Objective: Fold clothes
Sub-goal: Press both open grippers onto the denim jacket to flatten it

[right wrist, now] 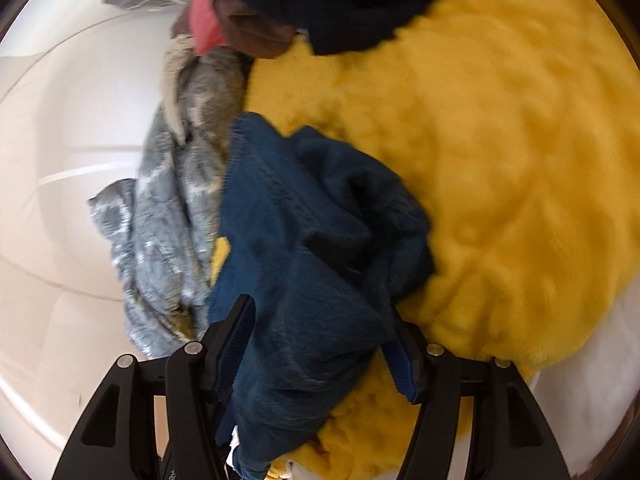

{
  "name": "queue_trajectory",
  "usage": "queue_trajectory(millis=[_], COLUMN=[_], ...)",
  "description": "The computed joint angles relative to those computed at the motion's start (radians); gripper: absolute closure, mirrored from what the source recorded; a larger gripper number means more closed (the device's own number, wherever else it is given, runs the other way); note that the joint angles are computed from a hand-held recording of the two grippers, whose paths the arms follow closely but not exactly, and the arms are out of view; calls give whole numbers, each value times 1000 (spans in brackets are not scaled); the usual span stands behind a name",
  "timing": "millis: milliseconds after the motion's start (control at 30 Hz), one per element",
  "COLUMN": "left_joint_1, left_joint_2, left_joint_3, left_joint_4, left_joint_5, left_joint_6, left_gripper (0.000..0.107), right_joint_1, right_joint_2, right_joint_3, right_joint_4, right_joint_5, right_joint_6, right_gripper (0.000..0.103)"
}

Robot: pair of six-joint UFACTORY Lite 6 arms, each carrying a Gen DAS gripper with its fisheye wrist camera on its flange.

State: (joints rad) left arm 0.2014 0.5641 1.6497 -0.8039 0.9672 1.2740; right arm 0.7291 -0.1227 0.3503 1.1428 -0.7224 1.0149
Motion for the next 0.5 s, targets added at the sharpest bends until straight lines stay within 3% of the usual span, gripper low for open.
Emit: queue_trajectory(millis=[133, 367, 500], left_joint_1=[8, 19, 19], left_joint_2=[16, 36, 24], left_joint_3=[25, 60, 43], left_joint_4=[11, 11, 7], left_joint_5=[15, 48, 45], left_joint_6=[-19, -47, -34], left_gripper=[34, 34, 34], right_joint_1=[68, 144, 119], right_joint_2=[44, 70, 34], right_joint_3=[-10, -109, -126], right_joint_4=[26, -42, -49], right_joint_5=[-68, -248, -285], right_joint_6=[31, 332, 323], right_gripper=[39, 39, 30])
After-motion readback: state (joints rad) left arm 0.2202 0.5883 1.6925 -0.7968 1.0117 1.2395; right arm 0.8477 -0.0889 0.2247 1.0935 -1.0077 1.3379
